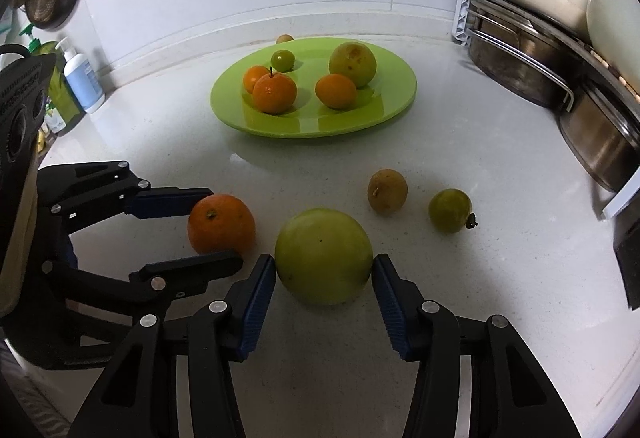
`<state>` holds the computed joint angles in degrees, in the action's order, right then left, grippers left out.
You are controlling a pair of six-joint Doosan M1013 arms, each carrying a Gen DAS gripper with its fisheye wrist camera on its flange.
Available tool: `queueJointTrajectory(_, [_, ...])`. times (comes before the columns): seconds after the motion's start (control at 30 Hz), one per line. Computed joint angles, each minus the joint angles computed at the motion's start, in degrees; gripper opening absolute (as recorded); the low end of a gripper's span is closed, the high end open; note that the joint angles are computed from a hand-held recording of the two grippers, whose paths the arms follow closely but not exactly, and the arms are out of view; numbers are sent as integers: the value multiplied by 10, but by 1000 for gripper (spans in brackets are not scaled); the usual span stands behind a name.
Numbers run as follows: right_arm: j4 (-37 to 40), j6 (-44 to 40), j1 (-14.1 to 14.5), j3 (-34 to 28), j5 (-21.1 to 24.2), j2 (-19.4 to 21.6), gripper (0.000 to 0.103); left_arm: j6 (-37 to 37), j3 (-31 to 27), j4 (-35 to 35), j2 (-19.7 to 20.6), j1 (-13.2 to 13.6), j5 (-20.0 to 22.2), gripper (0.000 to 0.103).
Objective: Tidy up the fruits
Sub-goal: 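Grasp a tangerine with the left tool while the right tool grasps the large green pear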
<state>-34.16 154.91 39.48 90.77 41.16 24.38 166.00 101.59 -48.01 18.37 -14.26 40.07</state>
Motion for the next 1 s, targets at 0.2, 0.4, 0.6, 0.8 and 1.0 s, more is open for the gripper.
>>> queueJointTrajectory(0.2, [-9, 17, 4, -1, 4, 1, 50, -17, 2, 0, -4, 6, -8, 43])
queueJointTrajectory(0.4, [-21, 41, 10, -2, 1, 0, 50, -26, 8, -9, -13, 15, -12, 42])
queueJointTrajectory(0.6, [-52, 79, 18, -9, 14, -3, 50, -27, 14, -25, -25, 24, -20, 42])
queueJointTrajectory(0.8, [-75, 91, 22, -23, 26, -4, 50, 0, 13, -61, -33, 32, -32, 42])
queueJointTrajectory(1.0, [-100, 94, 24, -42, 33, -1, 50, 26, 3, -87, -36, 38, -46, 42])
